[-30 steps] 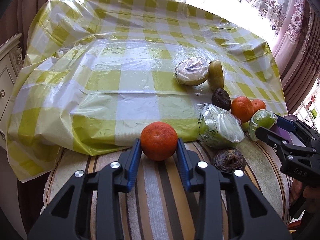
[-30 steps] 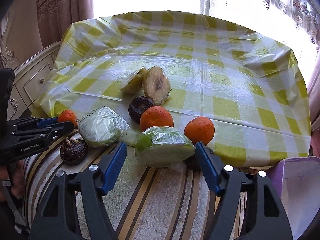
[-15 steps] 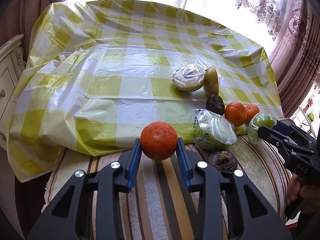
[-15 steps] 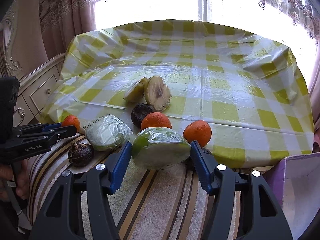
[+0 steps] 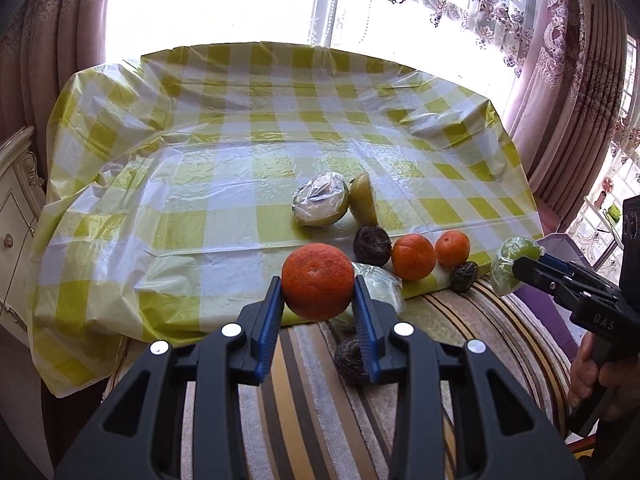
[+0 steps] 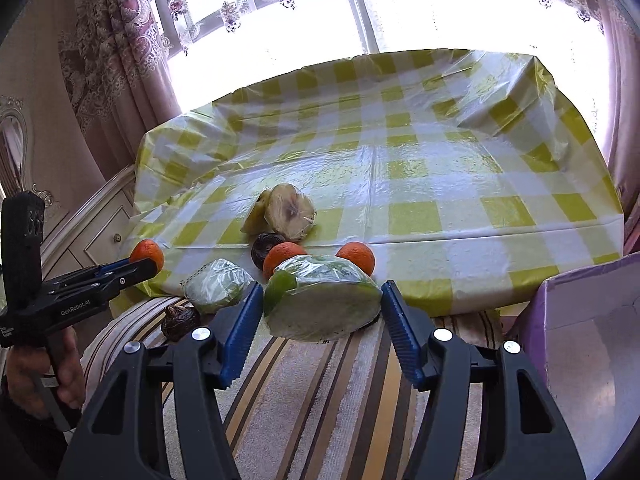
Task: Organize fruits
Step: 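Carry the orange and cabbage into the white box while both tools open to release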
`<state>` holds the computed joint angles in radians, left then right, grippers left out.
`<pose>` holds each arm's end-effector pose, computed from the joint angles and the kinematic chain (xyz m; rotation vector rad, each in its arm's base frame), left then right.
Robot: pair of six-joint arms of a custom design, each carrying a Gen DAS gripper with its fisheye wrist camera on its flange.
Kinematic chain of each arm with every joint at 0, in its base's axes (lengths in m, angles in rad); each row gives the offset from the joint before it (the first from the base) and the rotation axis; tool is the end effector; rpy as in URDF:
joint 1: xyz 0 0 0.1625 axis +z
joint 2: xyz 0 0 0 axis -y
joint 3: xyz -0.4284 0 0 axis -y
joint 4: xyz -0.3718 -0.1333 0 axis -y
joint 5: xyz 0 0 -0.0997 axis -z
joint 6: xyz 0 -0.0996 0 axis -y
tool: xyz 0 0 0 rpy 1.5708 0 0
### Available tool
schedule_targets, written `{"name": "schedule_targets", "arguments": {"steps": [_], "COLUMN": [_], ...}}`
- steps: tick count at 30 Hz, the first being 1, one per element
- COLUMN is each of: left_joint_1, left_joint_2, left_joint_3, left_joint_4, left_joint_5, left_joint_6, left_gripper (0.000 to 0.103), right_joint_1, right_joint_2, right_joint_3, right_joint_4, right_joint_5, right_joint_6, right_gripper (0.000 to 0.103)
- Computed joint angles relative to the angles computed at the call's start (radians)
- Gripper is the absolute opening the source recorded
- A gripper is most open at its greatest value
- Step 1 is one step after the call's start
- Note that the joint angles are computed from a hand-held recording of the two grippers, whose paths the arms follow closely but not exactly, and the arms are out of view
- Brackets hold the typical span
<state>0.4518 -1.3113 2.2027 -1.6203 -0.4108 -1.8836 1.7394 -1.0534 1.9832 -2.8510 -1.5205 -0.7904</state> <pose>-0.2441 -0.3681 0.1865 -0.1971 2.0262 -1.2160 0.2307 -0.5308 0.1776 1.4123 -2.6868 0.5349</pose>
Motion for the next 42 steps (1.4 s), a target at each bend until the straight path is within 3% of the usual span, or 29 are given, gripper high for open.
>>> {"name": "schedule_targets", "arguments": {"steps": [3, 9, 14, 18, 23, 33, 42], "left_joint_1": [0.019, 0.082, 0.141, 0.182, 0.221, 0.276, 0.295], "left_joint_2": [0.045, 0.210, 0.399, 0.533, 0.664, 0.861, 0.916], "left_joint_3": [-0.020, -0.078, -0.206, -0.346, -0.516, -0.805, -0.873], "left_joint_4": [-0.148, -0.629, -0.992, -1.093, -1.069, -0.783, -0.685], "left_joint_5": [0.021, 0.014, -0.070, -0.146, -0.215, -0.277, -0.307], "left_joint_6": [0.160, 0.629, 1.033, 1.231, 1.380, 1.555, 1.592], "left_gripper": [0.035, 0.035, 0.035, 0.035, 0.035, 0.035, 0.037], "right_joint_1": [-0.024, -0.085, -0.138, -0.169, -0.191, -0.222, -0.233], "right_joint_2": [-0.021, -0.053, -0.061, -0.051, -0.027, 0.010, 0.027], "right_joint_3": [-0.014, -0.054, -0.088, -0.107, -0.125, -0.147, -0.173], "right_joint_4": [0.007, 0.002, -0.029, -0.072, -0.121, -0.232, -0.217], "right_joint_5": [0.012, 0.006, -0.057, -0.140, -0.252, -0.417, -0.476], "right_joint_6": [0.018, 0.062, 0.102, 0.112, 0.093, -0.017, -0.039], "right_gripper": [0.060, 0.060, 0.060, 0.060, 0.060, 0.060, 0.060]}}
